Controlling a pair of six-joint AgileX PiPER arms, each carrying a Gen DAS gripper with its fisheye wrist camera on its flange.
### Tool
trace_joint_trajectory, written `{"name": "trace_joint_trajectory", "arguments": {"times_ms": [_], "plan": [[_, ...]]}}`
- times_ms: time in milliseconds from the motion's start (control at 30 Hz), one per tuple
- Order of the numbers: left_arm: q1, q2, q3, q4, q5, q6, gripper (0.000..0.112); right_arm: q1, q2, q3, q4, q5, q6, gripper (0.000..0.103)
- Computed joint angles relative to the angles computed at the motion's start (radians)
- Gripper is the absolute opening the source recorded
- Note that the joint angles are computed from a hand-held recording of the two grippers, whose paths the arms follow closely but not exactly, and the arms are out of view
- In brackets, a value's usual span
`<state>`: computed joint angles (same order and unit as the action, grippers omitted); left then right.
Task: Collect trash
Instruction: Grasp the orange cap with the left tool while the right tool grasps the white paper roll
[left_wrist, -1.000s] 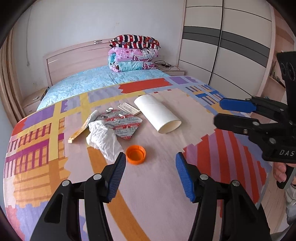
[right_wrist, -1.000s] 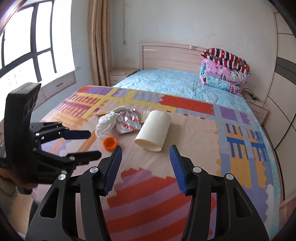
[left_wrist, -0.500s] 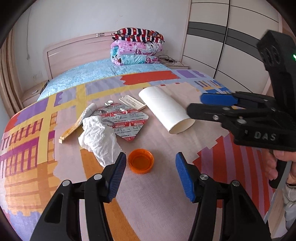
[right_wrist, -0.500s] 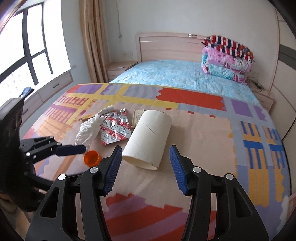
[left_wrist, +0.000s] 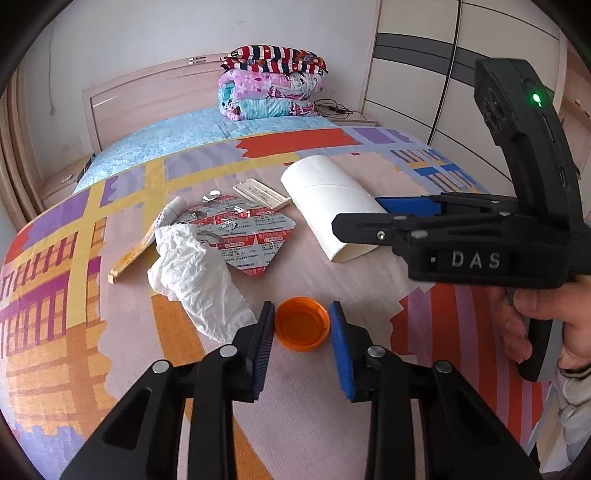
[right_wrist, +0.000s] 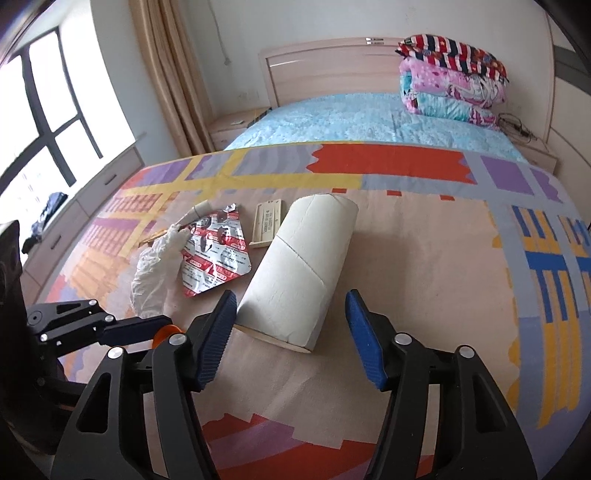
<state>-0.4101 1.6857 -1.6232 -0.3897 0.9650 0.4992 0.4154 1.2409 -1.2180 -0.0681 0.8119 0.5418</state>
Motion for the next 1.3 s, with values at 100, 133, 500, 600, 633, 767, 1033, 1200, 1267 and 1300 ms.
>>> {"name": "trace_joint_trajectory", "arguments": {"times_ms": [100, 133, 500, 600, 633, 767, 1033, 1200, 1267, 1300], "plan": [[-0.002, -0.02, 0.018, -0.006, 0.0, 0.008, 0.029, 0.002, -0.004, 0.003, 0.0, -0.001, 0.007, 0.05], [-0.002, -0.03, 0.025, -0.01, 0.0, 0.012, 0.029, 0.007, -0.002, 0.0, -0.003, 0.0, 0.008, 0.05], [0.004, -0.113, 0.054, -0.008, 0.015, 0.007, 0.029, 0.043, 0.043, -0.057, -0.037, 0.045, 0.055, 0.04], [0.016, -0.138, 0.065, -0.013, 0.022, 0.01, 0.029, 0.043, 0.018, -0.037, -0.031, 0.047, 0.068, 0.036], [0.02, -0.147, 0.067, -0.013, 0.025, 0.008, 0.029, 0.041, 0.011, -0.031, -0.02, 0.045, 0.067, 0.035], [0.019, -0.188, 0.09, -0.013, 0.031, 0.0, 0.029, 0.057, -0.025, -0.011, -0.035, 0.05, 0.102, 0.03], [0.019, -0.279, 0.148, -0.005, 0.042, -0.016, 0.029, 0.145, -0.111, 0.01, -0.14, 0.11, 0.236, 0.025], [0.022, -0.339, 0.179, -0.001, 0.057, -0.029, 0.029, 0.272, -0.16, 0.0, -0.272, 0.183, 0.364, 0.024], [0.018, -0.359, 0.187, 0.003, 0.06, -0.036, 0.029, 0.346, -0.172, -0.012, -0.343, 0.227, 0.426, 0.024], [0.014, -0.374, 0.193, 0.006, 0.061, -0.041, 0.029, 0.366, -0.175, -0.016, -0.36, 0.24, 0.442, 0.024]]}}
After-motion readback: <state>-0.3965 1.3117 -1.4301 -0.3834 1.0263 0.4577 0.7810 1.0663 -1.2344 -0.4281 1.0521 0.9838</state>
